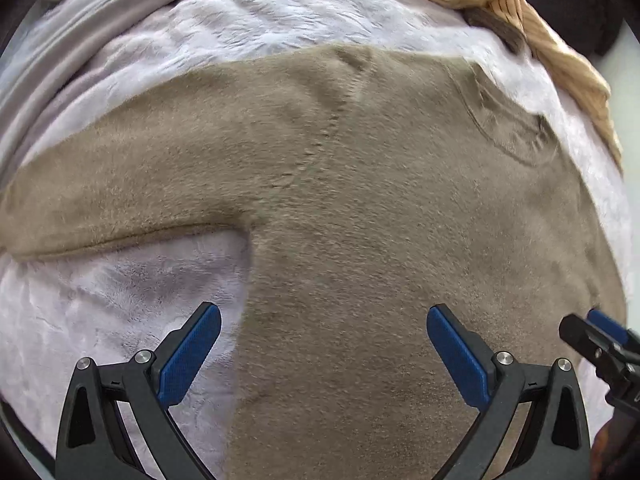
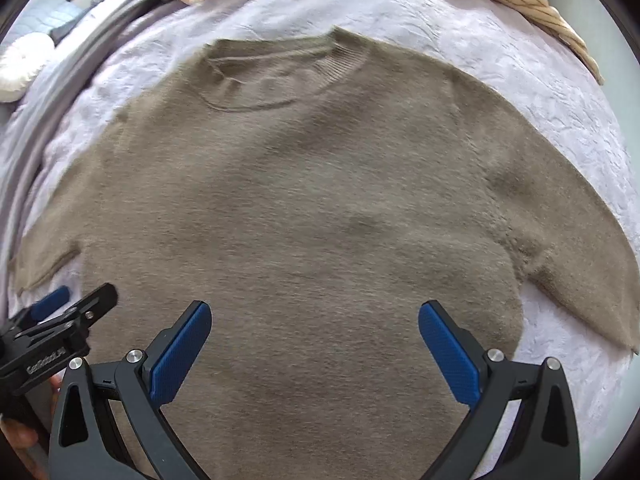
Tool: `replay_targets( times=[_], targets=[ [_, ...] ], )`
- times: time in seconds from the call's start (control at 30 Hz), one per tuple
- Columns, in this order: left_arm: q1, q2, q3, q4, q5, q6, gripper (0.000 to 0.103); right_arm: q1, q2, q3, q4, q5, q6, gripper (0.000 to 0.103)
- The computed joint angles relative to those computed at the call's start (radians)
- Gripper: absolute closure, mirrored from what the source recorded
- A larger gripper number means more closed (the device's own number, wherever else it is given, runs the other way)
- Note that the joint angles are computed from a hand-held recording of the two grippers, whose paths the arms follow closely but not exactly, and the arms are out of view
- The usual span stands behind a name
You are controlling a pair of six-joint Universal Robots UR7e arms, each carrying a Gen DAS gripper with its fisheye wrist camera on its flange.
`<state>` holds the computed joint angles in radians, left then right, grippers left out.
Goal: Fold small clothes
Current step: 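Grasp the sweater sleeve cuff with the left tool and fold it across the body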
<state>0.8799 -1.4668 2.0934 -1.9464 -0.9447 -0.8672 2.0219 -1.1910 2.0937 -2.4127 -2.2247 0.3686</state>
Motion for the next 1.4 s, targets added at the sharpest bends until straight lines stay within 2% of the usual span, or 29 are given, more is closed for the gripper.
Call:
replay_targets(
  times=[0.1,0.17,0.27,0.3,0.43,0.53,0.57,0.6,0.63,0.67,0.7,0.77,0.83,0.87,1.03,1.13,1.27,1.4],
  targets=[
    [0.060,-0.097,0.054,-0.105,-0.022,0.024,0.000,0.009,0.008,-0.004,-0.005,0.059,0.006,0.000],
    [0.100,-0.173,0.090,-0.157,0.002,0.035,0.000,0.020,0.023,-0.010,-0.011,0.074,0.010,0.000],
    [0.176,-0.274,0.122,-0.199,0.068,0.029,0.000,0.054,0.079,-0.037,0.000,0.050,0.024,0.000],
    [0.208,-0.299,0.126,-0.214,0.081,0.022,0.000,0.058,0.120,-0.058,0.024,0.019,0.036,0.000],
    [0.346,-0.338,0.121,-0.364,0.096,0.064,0.000,0.084,0.164,-0.081,0.030,0.045,0.030,0.000],
    [0.383,-0.338,0.110,-0.448,0.145,0.082,0.003,0.097,0.188,-0.102,0.051,0.063,0.036,0.000],
    [0.378,-0.341,0.106,-0.447,0.194,0.063,0.023,0.101,0.192,-0.103,0.051,0.071,0.036,0.000],
    [0.379,-0.347,0.101,-0.447,0.205,0.061,0.060,0.104,0.204,-0.106,0.043,0.066,0.032,0.000],
    [0.398,-0.338,0.089,-0.463,0.185,0.080,0.080,0.106,0.207,-0.109,0.045,0.072,0.032,0.000],
    [0.415,-0.340,0.087,-0.480,0.154,0.100,0.098,0.107,0.213,-0.111,0.044,0.075,0.030,0.000],
    [0.428,-0.347,0.090,-0.511,0.130,0.125,0.098,0.110,0.227,-0.111,0.027,0.069,0.025,0.000],
    [0.410,-0.369,0.114,-0.545,0.142,0.174,0.098,0.112,0.227,-0.113,0.028,0.082,0.027,0.000],
    [0.364,-0.381,0.131,-0.559,0.179,0.220,0.098,0.110,0.230,-0.113,0.020,0.084,0.022,0.000],
    [0.343,-0.367,0.133,-0.610,0.171,0.268,0.098,0.109,0.228,-0.112,0.014,0.086,0.020,0.000],
    [0.191,-0.322,0.117,-0.658,0.167,0.415,0.098,0.093,0.180,-0.083,-0.020,0.108,0.009,0.000],
    [0.102,-0.234,0.084,-0.684,0.123,0.492,0.098,0.074,0.134,-0.048,-0.060,0.116,0.014,0.000],
    [0.015,-0.053,0.027,-0.700,0.037,0.547,0.098,0.041,0.034,0.014,-0.083,0.112,0.035,0.000],
    [-0.011,0.173,-0.060,-0.684,-0.054,0.555,0.097,-0.007,-0.075,0.080,-0.108,0.081,0.049,0.000]
  ],
)
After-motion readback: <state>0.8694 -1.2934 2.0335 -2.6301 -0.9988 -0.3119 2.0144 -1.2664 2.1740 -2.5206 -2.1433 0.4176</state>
